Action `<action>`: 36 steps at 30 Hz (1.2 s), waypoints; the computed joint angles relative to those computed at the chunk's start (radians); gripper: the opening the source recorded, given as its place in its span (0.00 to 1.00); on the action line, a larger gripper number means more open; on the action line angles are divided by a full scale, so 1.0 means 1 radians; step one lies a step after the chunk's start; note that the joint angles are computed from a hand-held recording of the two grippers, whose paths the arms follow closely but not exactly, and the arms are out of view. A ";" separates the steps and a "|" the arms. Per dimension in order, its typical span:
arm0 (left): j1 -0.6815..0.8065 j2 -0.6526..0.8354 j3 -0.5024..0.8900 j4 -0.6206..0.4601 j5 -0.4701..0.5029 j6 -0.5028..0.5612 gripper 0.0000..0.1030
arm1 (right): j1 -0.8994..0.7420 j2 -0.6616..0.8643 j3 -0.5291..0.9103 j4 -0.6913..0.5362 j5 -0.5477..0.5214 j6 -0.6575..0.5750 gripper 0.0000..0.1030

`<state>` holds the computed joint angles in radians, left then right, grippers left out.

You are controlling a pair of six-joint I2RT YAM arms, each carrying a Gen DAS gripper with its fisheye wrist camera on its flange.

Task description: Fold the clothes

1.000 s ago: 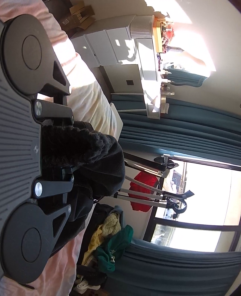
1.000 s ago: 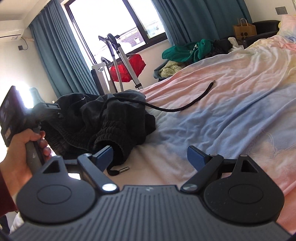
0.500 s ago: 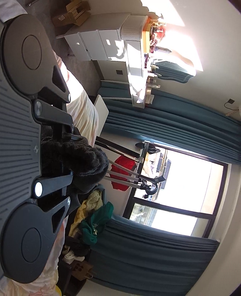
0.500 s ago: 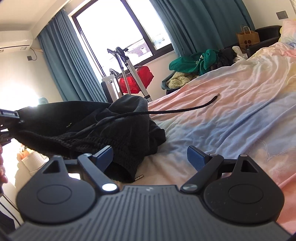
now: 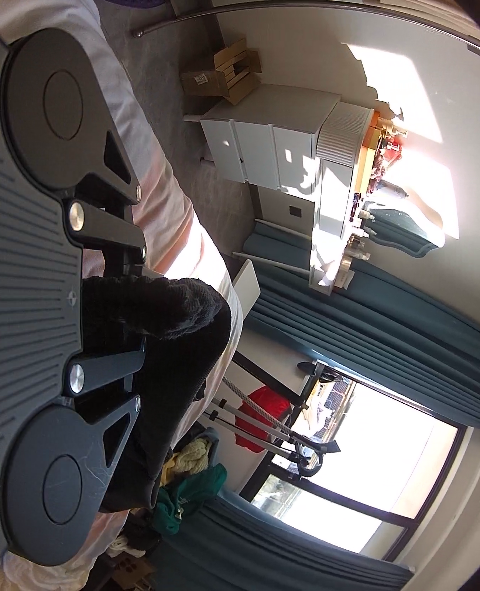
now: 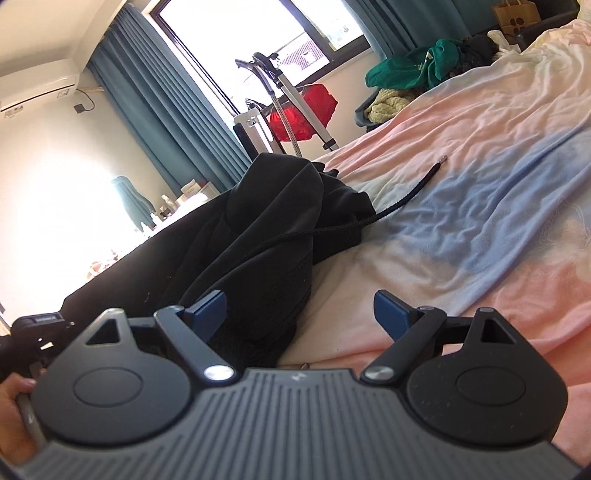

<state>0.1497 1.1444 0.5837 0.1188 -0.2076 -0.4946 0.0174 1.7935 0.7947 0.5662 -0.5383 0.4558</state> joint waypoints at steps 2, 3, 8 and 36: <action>-0.019 0.020 -0.002 0.020 -0.029 0.029 0.17 | 0.004 0.017 0.012 -0.011 -0.007 0.000 0.86; -0.025 0.031 0.000 0.024 -0.038 0.036 0.17 | 0.006 0.025 0.019 -0.016 -0.012 0.002 0.86; -0.021 0.100 0.043 -0.001 -0.036 0.018 0.20 | 0.011 0.092 0.079 -0.060 -0.043 0.020 0.80; -0.019 0.305 0.124 0.031 -0.101 0.038 0.29 | 0.172 0.427 0.483 -0.170 -0.096 0.082 0.88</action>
<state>0.1309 1.4494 0.7073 0.1498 -0.3091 -0.4568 0.1898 2.2209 1.2780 0.3964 -0.6340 0.5381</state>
